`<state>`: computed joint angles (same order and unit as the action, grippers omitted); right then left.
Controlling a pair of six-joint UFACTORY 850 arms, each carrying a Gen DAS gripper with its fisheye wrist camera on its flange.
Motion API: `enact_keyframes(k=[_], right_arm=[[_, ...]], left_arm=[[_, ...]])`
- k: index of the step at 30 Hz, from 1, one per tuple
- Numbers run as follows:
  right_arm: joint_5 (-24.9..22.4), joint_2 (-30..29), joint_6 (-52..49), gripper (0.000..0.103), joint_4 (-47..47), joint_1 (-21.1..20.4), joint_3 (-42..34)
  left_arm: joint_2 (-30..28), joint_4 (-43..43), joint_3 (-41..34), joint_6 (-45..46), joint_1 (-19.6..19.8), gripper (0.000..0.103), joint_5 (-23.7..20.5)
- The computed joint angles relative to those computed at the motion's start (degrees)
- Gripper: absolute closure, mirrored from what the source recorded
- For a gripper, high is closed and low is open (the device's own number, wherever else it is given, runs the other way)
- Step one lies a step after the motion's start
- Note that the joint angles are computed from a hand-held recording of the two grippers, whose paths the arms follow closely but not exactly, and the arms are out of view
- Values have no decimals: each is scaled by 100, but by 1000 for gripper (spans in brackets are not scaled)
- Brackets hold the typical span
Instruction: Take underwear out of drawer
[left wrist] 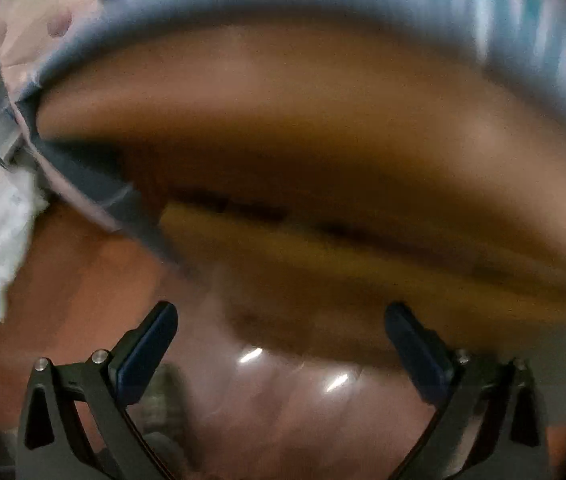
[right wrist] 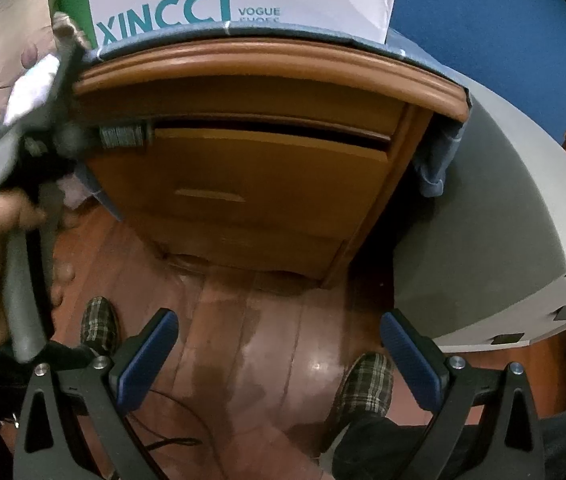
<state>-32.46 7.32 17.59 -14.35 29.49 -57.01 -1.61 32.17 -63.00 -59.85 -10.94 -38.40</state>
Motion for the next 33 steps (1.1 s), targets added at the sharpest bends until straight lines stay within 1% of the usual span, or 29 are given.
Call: enact_keyframes(k=[1, 2, 3, 5, 6, 7, 8, 9, 10, 12, 13, 14, 16, 17, 18, 19, 20, 22, 25, 26, 27, 28, 29, 30, 32, 33], right_arm=[[18, 26, -11, 0, -6, 4, 9], [36, 38, 1, 0, -34, 7, 15], [49, 48, 6, 0, -23, -3, 21], [30, 34, -92, 0, 132, -49, 11], [11, 14, -180, 0, 252, -78, -2], [-6, -6, -223, 0, 302, -93, -13], [-19, -20, -214, 0, 290, -98, -17], [-16, -29, -215, 0, 298, -104, -20], [-7, -36, -275, 0, 370, -120, -26], [3, -45, -279, 0, 345, -137, -32], [-3, -41, -251, 0, 315, -135, -26], [-18, -56, -297, 0, 395, -154, -38], [-38, -59, -414, 0, 576, -182, -33], [-60, -65, -431, 0, 613, -176, -36], [-82, -77, -447, 0, 632, -168, -48], [-85, -81, -485, 0, 667, -157, -59], [-68, -71, -516, 0, 691, -151, -52], [-22, -54, -506, 0, 611, -115, -52], [-7, -44, -449, 0, 487, -105, -35], [-11, -51, -461, 0, 511, -121, -30], [19, -54, -520, 0, 588, -149, -17], [108, -54, -647, 0, 696, -171, 1], [326, -55, -653, 0, 596, -143, 46], [541, -77, -420, 0, 275, -72, 81], [958, -92, -168, 0, -28, 12, 188], [1191, -133, -145, 0, -99, 70, 257]], left_arm=[[139, 179, 218, -283, -36, 1, 219], [290, 593, 445, -805, -117, 1, 395], [456, 1164, 600, -1404, -208, 1, 518], [496, 2351, 652, -2502, -364, 1, 732], [522, 2835, 633, -2861, -462, 1, 693], [490, 3078, 553, -3002, -537, 1, 621], [404, 3082, 486, -3004, -547, 1, 607], [204, 2846, 347, -2869, -544, 1, 489], [112, 2462, 251, -2606, -506, 1, 507], [-29, 2053, 129, -2205, -491, 1, 352], [-19, 1806, 61, -2056, -482, 0, 386], [-34, 1319, 24, -1694, -395, 0, 507], [-85, 120, -148, -632, -198, 0, 525], [-135, -451, -261, -75, -92, 0, 456], [-183, -782, -352, 323, -29, 0, 379], [-227, -969, -435, 627, -21, 0, 248], [-257, -1135, -488, 805, 7, 0, 185], [-326, -1737, -566, 1273, 44, 0, 121], [-328, -1848, -575, 1531, -7, 0, 79], [-296, -1763, -523, 1456, -86, 3, -92], [-181, -1608, -343, 1224, -176, 3, -23], [144, -1239, 11, 753, -268, 3, 286], [501, -639, 358, 153, -360, 2, 530], [759, -40, 552, -447, -457, 2, 535], [1220, 1160, 831, -1569, -691, 0, 525], [1369, 1759, 898, -1958, -809, 0, 338]])
